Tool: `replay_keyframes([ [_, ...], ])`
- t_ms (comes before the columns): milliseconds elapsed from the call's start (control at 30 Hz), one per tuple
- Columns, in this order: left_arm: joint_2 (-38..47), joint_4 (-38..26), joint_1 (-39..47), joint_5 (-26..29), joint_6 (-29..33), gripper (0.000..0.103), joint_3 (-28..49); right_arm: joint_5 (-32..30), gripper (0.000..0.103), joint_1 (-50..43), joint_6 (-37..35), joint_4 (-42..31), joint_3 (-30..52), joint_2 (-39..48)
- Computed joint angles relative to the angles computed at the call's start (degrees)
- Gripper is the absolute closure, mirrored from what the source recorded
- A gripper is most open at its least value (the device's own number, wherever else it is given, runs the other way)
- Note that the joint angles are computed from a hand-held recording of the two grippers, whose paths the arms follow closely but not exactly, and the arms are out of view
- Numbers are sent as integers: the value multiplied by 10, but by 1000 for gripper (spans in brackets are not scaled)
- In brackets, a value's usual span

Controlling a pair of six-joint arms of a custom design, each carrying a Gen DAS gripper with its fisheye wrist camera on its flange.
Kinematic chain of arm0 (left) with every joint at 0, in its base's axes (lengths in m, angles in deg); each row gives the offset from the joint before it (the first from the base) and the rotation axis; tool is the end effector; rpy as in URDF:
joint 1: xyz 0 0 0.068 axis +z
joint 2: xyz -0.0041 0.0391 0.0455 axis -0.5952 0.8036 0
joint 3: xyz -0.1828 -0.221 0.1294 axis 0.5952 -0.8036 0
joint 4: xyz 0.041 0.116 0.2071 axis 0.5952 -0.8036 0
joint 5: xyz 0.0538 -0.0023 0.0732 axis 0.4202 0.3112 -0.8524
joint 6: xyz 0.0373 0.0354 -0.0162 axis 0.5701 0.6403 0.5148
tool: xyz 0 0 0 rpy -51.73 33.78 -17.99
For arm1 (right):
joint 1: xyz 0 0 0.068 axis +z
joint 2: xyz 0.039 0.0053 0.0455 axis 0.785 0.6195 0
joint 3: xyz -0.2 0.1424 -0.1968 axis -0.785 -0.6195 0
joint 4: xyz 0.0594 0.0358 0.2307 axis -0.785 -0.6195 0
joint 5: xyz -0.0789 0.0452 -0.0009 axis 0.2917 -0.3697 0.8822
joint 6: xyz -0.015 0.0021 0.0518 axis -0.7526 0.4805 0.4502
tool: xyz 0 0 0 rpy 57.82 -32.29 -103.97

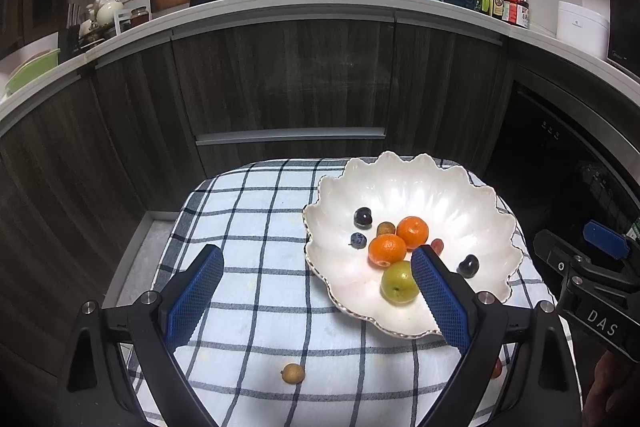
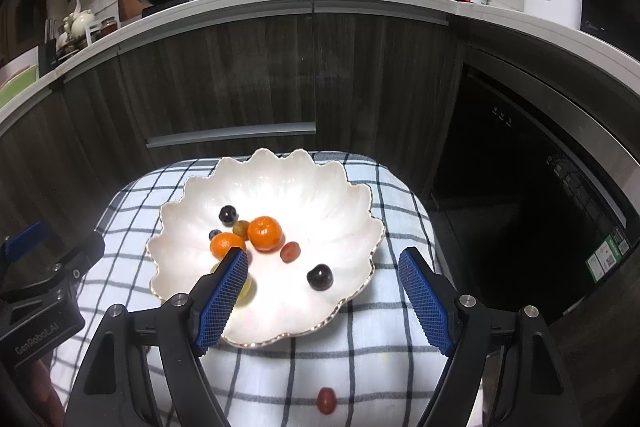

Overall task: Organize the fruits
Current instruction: 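Withdraw both open tools from the bowl toward the brown fruit and red grape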

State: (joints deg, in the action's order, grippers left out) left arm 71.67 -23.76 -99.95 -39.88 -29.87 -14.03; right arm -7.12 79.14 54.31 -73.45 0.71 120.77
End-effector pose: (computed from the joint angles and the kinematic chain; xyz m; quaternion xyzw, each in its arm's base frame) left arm 0.1540 -0.2469 0.2376 -0.1218 0.8942 0.0664 0.4256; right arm 0.2233 0.1089 0.2212 -0.1029 0.9036 0.0561 0.4121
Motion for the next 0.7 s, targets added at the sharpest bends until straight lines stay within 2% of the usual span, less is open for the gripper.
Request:
replay_keyframes([
  [700, 1, -9, -52, -17, -82, 7, -59, 54, 24, 55, 42, 61, -86, -19],
])
